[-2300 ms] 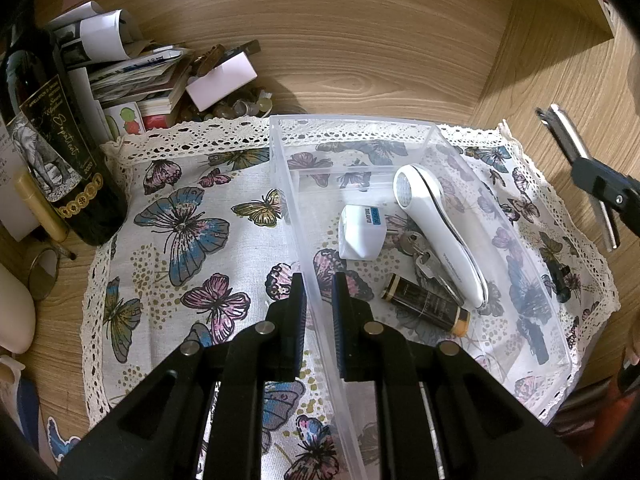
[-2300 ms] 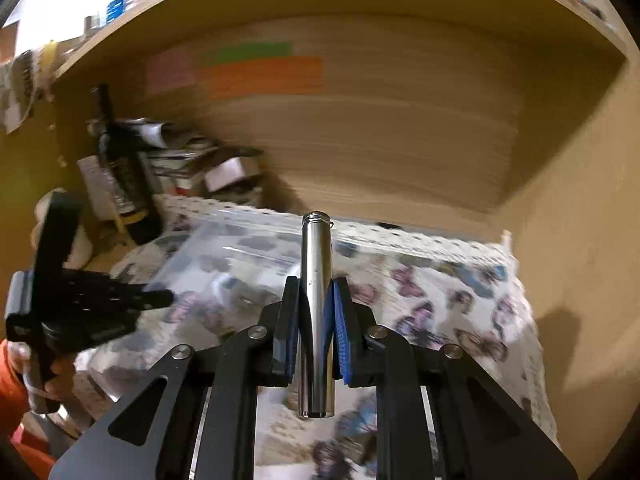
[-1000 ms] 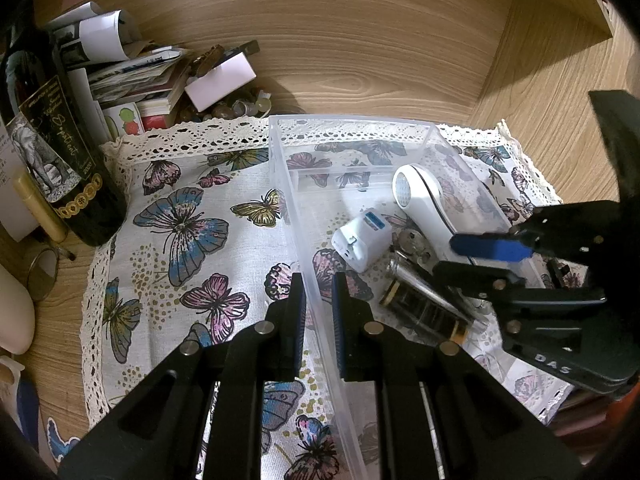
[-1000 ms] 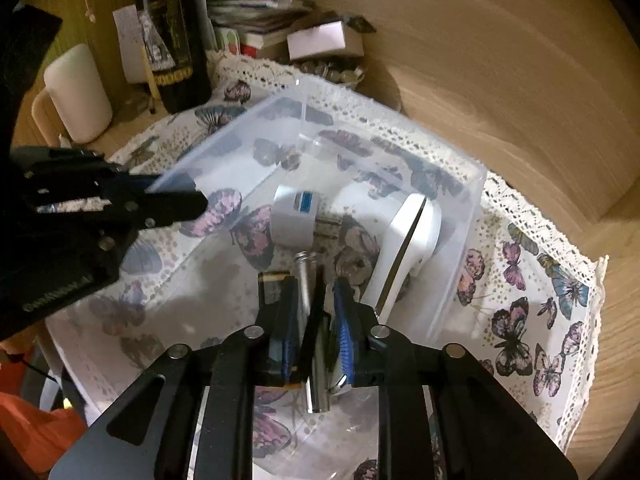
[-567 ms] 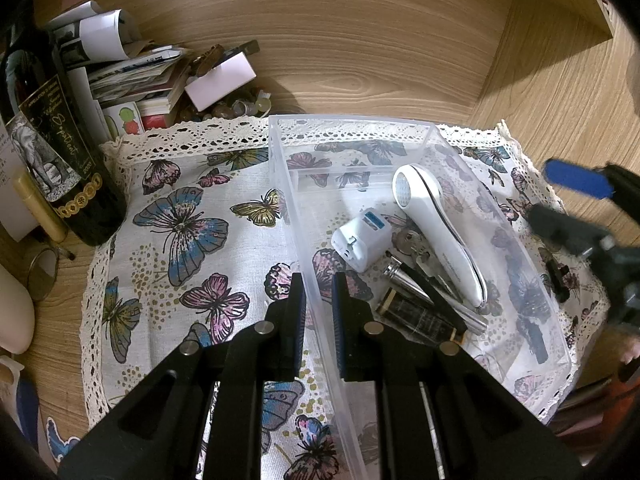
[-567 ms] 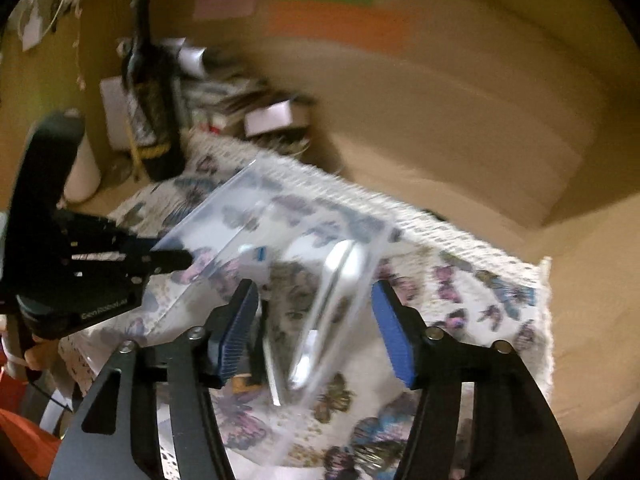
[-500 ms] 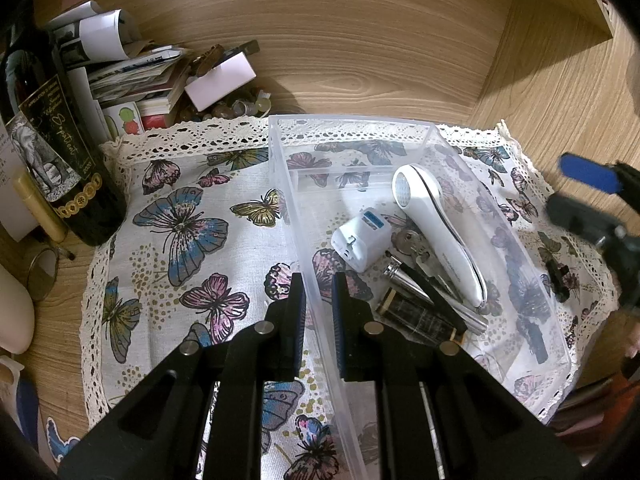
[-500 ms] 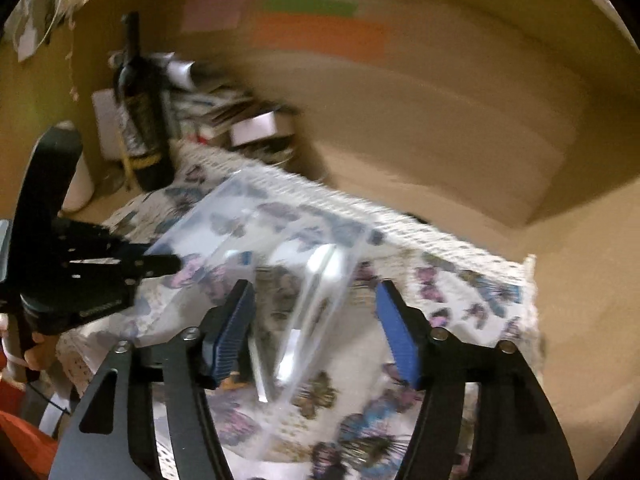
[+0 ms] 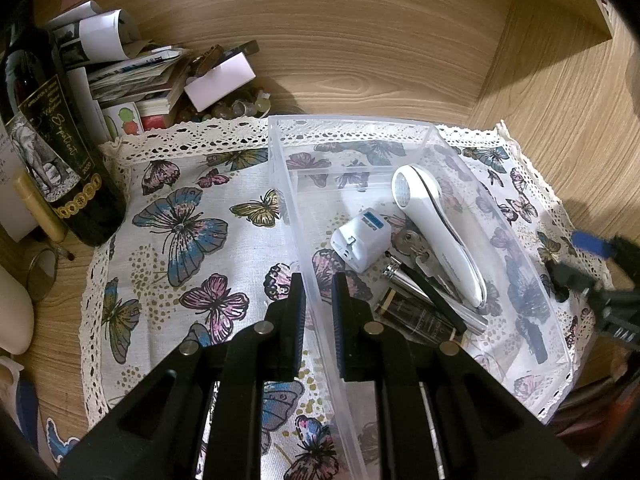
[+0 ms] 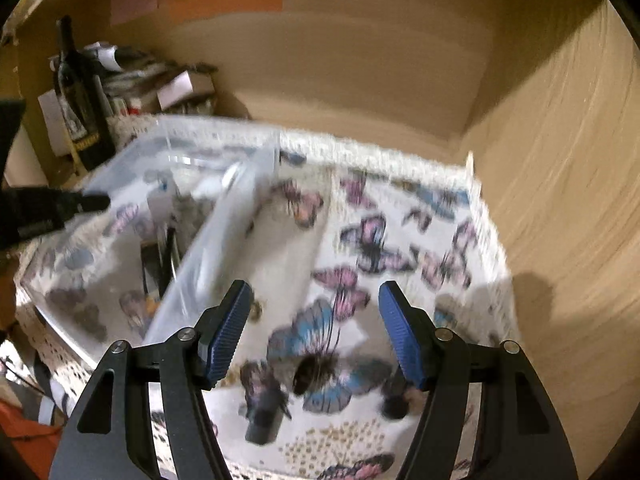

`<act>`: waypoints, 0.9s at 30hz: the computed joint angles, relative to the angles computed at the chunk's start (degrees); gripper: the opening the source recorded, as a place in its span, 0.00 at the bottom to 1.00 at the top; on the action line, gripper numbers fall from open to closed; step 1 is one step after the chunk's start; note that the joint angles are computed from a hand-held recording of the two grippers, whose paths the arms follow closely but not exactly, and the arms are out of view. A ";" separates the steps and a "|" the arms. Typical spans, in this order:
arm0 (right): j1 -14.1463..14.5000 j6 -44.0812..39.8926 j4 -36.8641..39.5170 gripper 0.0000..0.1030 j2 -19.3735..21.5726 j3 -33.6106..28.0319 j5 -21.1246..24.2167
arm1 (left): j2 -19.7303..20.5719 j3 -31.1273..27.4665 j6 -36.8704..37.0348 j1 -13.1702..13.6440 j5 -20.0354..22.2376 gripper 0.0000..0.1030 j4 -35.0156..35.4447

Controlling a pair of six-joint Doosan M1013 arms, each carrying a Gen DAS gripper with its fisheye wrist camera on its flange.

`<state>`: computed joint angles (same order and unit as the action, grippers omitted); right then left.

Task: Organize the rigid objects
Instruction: 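Grasp the black round plug-like object with the right tool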

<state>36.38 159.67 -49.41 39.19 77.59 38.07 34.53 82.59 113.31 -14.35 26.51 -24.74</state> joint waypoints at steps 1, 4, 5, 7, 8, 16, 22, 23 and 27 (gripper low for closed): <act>-0.08 -0.27 1.05 0.61 0.06 0.30 -0.24 | 0.00 0.00 0.00 0.00 0.00 0.11 0.00; -0.44 -1.70 5.06 0.61 0.57 0.73 -1.22 | 0.00 -0.01 0.04 0.01 0.03 0.11 0.03; -0.57 -2.39 6.45 0.61 0.73 0.83 -1.60 | 0.00 -0.01 0.04 0.01 0.03 0.11 0.03; -0.78 -3.15 8.34 0.61 0.99 1.04 -2.39 | -0.01 0.01 0.04 0.01 -0.02 0.11 0.04; -0.82 -3.48 9.18 0.61 1.09 1.16 -2.73 | -0.01 0.01 0.04 0.01 -0.02 0.11 0.04; -1.08 -6.89 13.56 0.37 2.02 0.92 -3.67 | -0.01 0.02 0.10 0.02 0.00 0.11 -0.07; -0.77 -4.62 10.15 0.32 1.74 1.16 -3.72 | 0.00 -0.01 0.08 0.01 0.00 0.11 -0.03; -0.74 -4.03 9.44 0.32 1.63 1.22 -3.80 | -0.01 0.01 0.10 0.01 0.02 0.11 -0.05; -0.65 -1.49 6.29 0.32 1.02 1.37 -4.24 | -0.01 0.02 0.10 0.02 0.00 0.11 -0.04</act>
<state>35.73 158.18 -43.12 40.22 78.96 33.83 34.52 82.61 113.40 -14.34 26.51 -24.78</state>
